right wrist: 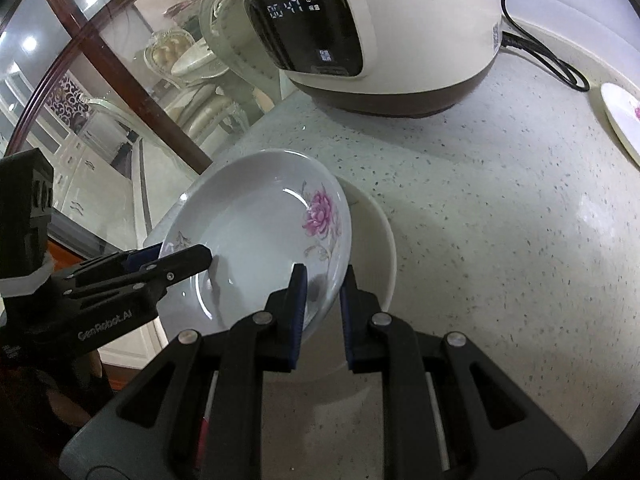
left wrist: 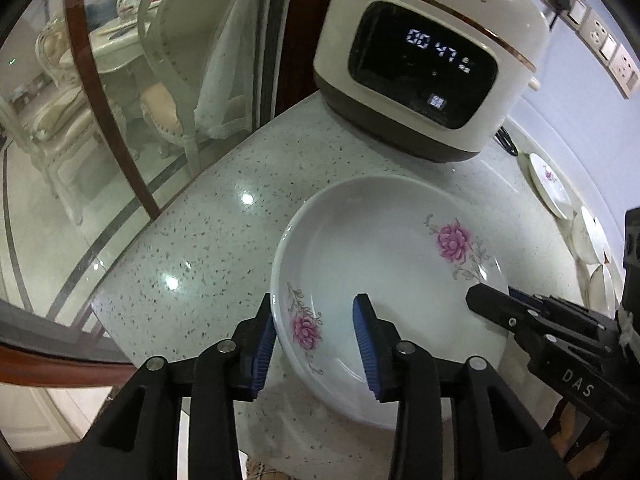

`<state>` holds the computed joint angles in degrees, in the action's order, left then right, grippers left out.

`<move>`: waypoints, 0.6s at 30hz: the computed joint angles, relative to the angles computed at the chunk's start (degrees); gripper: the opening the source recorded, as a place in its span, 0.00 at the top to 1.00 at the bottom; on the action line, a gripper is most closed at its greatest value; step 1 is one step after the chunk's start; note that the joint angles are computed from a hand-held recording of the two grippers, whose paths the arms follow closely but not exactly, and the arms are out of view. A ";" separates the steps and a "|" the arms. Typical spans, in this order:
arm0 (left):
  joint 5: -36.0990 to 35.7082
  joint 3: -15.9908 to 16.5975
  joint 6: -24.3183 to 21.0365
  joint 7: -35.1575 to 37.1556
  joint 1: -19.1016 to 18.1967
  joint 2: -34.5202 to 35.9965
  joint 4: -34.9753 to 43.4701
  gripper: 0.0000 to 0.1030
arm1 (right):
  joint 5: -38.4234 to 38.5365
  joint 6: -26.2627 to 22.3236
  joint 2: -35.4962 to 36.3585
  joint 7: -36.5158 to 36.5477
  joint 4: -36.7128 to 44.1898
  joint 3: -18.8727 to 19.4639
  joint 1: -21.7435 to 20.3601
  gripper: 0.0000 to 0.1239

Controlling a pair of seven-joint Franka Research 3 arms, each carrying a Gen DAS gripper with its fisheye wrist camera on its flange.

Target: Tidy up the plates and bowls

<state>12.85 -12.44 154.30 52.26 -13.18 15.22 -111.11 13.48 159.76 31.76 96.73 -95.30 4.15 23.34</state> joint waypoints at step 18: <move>7.85 2.56 -4.25 -4.20 -4.55 2.07 4.47 0.45 | -6.47 -0.31 -1.08 0.39 -0.79 -2.51 2.27 0.50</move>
<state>20.70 -9.88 150.04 48.06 -17.73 17.29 -106.64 7.01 159.45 30.68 97.11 -96.09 1.63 25.60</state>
